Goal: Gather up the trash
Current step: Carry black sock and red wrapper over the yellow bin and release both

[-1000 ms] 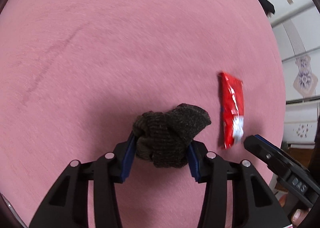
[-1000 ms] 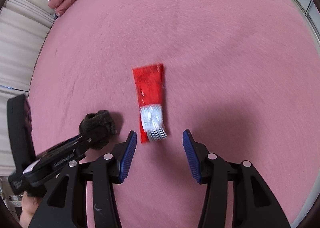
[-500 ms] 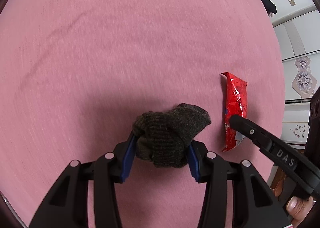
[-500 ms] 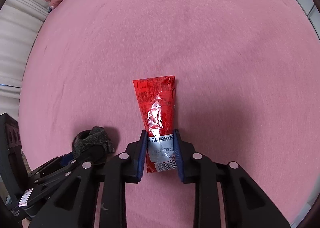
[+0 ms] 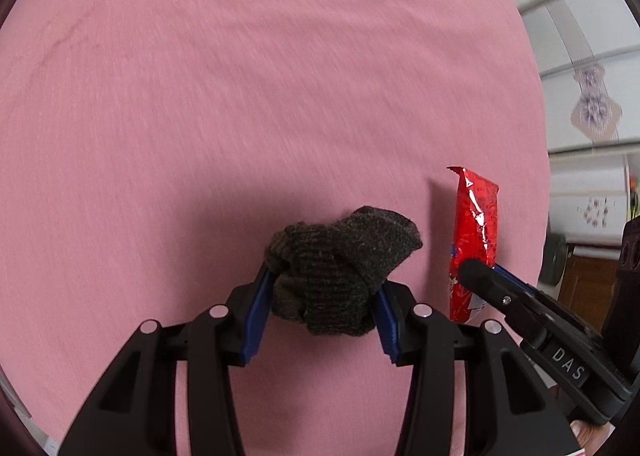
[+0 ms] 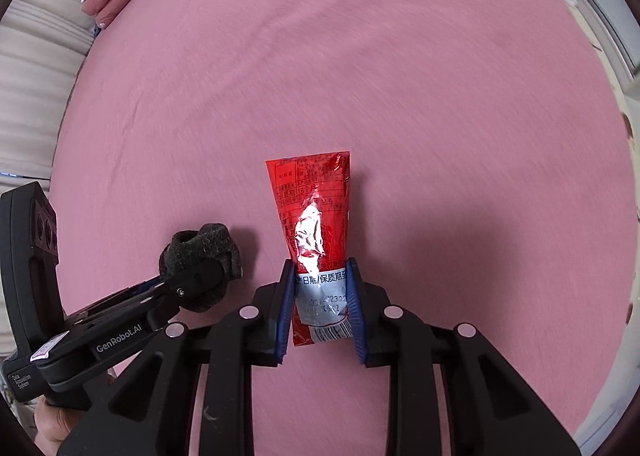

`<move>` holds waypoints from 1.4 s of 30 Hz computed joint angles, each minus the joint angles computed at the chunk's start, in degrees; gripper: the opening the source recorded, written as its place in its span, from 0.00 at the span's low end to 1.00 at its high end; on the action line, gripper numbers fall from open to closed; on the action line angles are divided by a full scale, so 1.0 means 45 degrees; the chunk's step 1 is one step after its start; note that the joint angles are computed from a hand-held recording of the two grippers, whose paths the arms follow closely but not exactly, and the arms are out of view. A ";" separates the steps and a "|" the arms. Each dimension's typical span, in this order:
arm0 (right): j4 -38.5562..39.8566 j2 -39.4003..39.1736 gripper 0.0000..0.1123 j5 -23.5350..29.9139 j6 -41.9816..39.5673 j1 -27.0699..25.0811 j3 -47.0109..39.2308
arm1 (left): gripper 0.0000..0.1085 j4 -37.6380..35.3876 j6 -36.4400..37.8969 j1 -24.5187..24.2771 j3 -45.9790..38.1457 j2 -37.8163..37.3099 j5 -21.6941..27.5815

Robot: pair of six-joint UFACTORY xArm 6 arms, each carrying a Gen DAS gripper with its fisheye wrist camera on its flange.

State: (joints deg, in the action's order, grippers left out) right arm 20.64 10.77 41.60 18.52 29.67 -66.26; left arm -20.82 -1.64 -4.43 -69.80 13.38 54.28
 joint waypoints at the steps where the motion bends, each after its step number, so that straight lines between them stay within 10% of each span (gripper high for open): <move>1: 0.0018 -0.0438 0.22 -0.0089 0.0060 0.0004 0.0522 | 0.43 0.0013 -0.0007 -0.0165 0.0289 -0.0288 0.0030; 12: -0.0024 -0.5860 0.22 -0.0581 0.1203 -0.0628 0.6027 | 0.43 -0.0385 -0.0016 -0.2417 0.1793 -0.2076 0.0700; 23: -0.0289 -1.2056 0.22 0.1197 0.1144 -0.4074 1.0307 | 0.43 -0.0709 0.0018 -0.5266 0.2122 -0.2429 0.0727; 31: -0.0144 -1.4408 0.22 0.3009 -0.0486 -0.8077 1.1266 | 0.43 -0.0780 -0.0748 -0.8177 -0.0453 -0.0338 0.0708; 42: 0.0646 -1.3087 0.22 0.3011 -0.3271 -1.2536 1.0770 | 0.43 -0.0324 -0.1031 -0.9689 -0.7045 0.4345 0.2546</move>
State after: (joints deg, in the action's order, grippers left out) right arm 23.55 -48.12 55.15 3.81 -26.74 -17.79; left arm -22.28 -6.28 -48.03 -101.51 32.93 65.74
